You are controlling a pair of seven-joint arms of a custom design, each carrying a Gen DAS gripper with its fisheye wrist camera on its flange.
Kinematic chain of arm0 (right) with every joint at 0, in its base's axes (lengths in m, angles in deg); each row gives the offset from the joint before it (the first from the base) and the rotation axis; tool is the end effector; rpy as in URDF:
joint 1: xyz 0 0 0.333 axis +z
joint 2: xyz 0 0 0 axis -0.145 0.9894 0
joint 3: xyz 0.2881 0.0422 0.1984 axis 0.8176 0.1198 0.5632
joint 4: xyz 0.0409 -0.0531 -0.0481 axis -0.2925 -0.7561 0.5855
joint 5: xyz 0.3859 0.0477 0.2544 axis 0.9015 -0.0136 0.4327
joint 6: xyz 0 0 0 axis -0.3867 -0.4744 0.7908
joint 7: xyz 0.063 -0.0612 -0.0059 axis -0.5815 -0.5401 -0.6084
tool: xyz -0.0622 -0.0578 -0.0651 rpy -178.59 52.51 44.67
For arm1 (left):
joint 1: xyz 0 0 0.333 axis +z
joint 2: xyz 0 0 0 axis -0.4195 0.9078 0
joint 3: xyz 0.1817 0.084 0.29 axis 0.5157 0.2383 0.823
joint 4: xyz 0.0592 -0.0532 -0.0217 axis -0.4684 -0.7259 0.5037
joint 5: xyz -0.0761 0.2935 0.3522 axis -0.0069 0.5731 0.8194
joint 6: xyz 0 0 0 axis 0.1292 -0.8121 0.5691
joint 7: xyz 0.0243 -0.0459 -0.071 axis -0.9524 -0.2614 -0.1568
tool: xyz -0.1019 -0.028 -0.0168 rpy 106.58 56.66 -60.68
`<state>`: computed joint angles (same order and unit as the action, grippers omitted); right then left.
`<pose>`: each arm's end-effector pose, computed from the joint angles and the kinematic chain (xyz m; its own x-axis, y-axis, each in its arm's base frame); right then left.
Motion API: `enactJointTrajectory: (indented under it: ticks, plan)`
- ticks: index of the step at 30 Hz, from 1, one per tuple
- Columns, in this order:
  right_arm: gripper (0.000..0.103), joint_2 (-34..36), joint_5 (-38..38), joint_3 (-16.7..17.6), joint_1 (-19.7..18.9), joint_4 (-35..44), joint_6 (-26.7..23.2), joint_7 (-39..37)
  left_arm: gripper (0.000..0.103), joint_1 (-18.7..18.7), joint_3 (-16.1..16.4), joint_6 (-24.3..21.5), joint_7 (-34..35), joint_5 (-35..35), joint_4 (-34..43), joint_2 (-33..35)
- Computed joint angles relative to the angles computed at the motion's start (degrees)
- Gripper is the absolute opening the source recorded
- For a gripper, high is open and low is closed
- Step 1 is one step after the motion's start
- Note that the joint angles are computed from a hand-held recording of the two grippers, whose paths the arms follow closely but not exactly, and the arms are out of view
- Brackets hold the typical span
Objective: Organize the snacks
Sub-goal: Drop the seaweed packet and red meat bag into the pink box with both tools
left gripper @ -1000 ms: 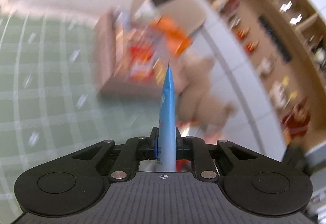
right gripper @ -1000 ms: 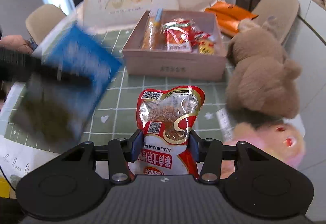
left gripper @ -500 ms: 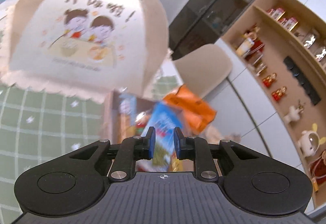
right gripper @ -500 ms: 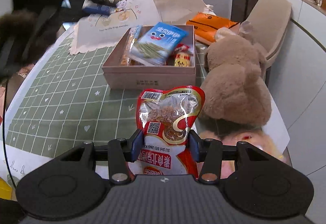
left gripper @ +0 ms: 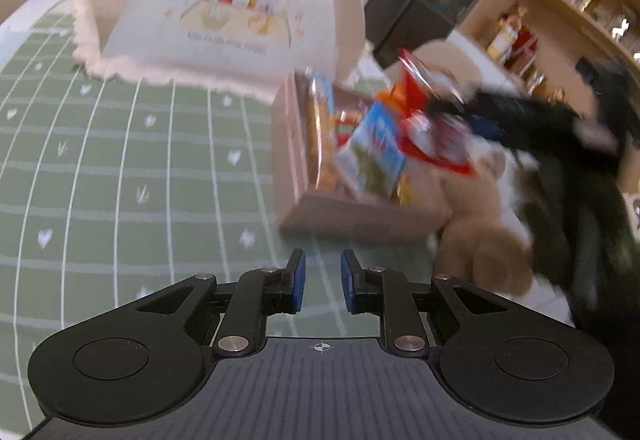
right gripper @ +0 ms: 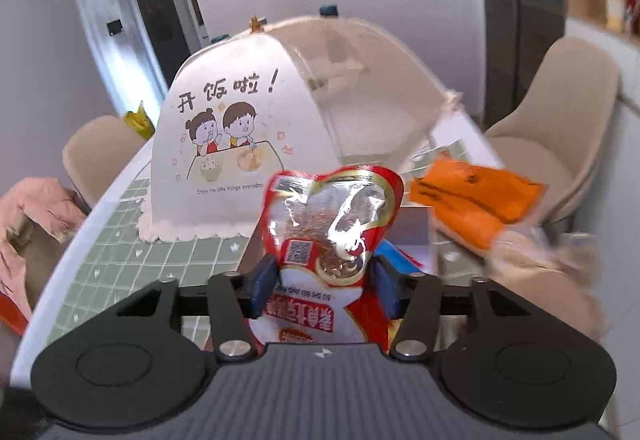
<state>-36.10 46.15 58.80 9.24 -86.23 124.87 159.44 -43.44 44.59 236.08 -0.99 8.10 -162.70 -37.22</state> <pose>0.6849 0.3620 0.4874 0.4907 -0.8327 -0.2565 -0.6775 -0.1795 -0.7133 0.4766 -0.3976 0.4583 0.1766 -0.8869 0.4268 -0.7262 -0.4101 -0.5518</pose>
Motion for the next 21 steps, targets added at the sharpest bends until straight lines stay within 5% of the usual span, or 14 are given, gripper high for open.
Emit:
enactJointTrajectory:
  ticks: [2,5,10,13,16,21]
  plan:
    - [0.063,3.5,-3.6,-2.8,2.3,3.8,-3.4,5.4,0.022,-0.4,-0.3,-0.6,1.0,-1.6,-1.2,-0.8]
    - [0.063,4.1,-5.4,-2.8,2.6,3.0,-1.9,7.2,0.022,-0.4,-0.7,-2.1,1.7,-2.0,-2.0,-1.4]
    - [0.064,-1.3,-12.1,-4.4,5.1,-5.9,3.6,10.4,0.022,-0.4,-1.0,-4.5,1.2,1.2,-0.4,0.7]
    - [0.064,-5.8,-12.2,-2.6,4.4,-12.5,5.6,9.0,0.022,-1.8,-0.8,-7.4,-0.5,6.5,1.3,3.0]
    - [0.065,-9.5,-23.4,-8.4,10.8,-19.2,8.4,20.2,0.022,-3.6,-0.1,-9.3,-2.9,10.0,2.3,4.7]
    - [0.065,-11.0,-33.1,-9.8,13.0,-25.0,8.2,32.2,0.022,-6.4,0.9,-12.9,-2.4,14.1,3.9,7.7]
